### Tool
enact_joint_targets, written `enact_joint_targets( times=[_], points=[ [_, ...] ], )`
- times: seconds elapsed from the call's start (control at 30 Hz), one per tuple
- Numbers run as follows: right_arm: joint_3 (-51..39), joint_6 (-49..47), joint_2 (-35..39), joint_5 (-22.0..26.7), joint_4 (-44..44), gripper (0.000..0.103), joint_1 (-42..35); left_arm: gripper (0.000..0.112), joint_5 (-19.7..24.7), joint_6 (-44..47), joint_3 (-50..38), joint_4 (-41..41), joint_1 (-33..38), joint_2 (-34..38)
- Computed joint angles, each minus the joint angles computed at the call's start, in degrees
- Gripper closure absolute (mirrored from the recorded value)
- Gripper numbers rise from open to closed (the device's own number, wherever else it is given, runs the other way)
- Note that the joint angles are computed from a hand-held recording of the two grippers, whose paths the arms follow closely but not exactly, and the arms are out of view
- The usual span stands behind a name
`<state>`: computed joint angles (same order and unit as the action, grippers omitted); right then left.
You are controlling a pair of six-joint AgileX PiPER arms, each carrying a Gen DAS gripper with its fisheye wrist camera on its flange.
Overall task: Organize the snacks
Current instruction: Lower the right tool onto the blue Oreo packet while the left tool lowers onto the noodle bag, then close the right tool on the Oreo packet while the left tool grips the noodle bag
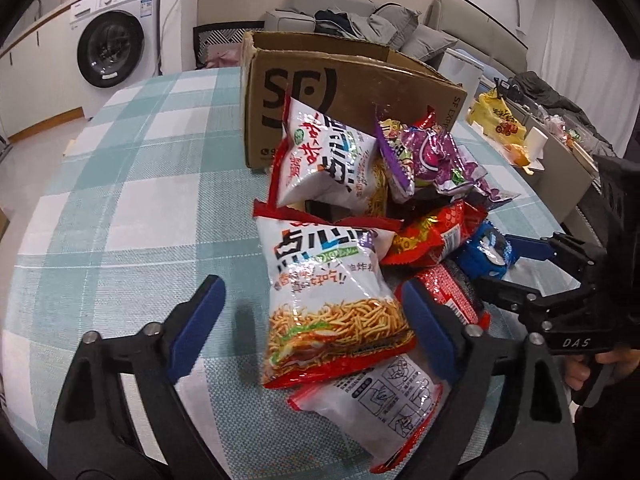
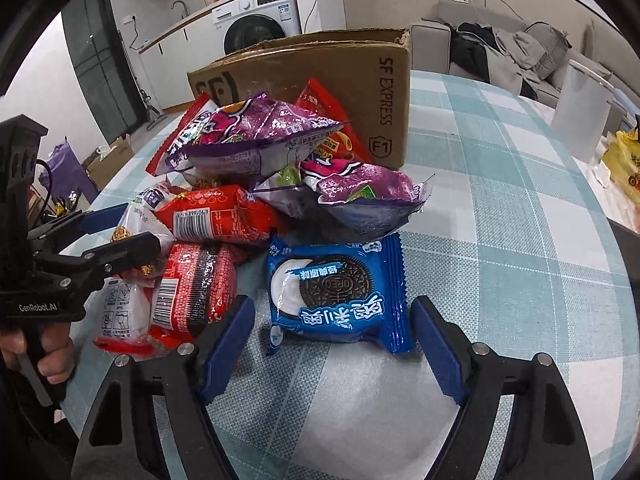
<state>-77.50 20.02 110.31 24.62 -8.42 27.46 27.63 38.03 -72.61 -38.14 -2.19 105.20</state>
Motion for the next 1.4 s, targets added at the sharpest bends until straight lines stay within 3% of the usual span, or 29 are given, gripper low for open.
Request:
enact_joint_targets(
  times=[0.07, 0.13, 0.3, 0.43, 0.9, 1.4],
  points=[
    [-0.57, 2.73, 0.38, 1.03, -3.58, 0.023, 0.89, 0.042, 1.47, 2.47, -0.37, -2.52, 0.63, 0.74],
    [-0.82, 4.5, 0.46, 1.53, -5.86, 0.034, 1.28, 0.051, 3.1, 3.19, -1.81, -3.39, 0.78, 1.97],
    [0.76, 4.87, -0.57, 0.13, -5.92, 0.052, 1.0, 0.059, 1.84, 5.51, -0.93, -4.39, 0.18, 1.6],
    [2.23, 4.66, -1.57, -1.08, -5.35, 0.057, 0.82, 0.061, 0.87, 6.27, 1.68, -5.19, -0.3, -0.52],
    [8.28, 6.16, -5.67, -6.8, -5.05, 0.059, -0.67, 0.064, -1.82, 13.75, 7.76, -11.64, 0.57, -5.26],
    [14.07, 18.71, -11.26, -12.83, -16.87, 0.059, -0.52, 0.064, -3.69, 16.21, 13.45, -15.79, 0.78, -13.25]
  ],
)
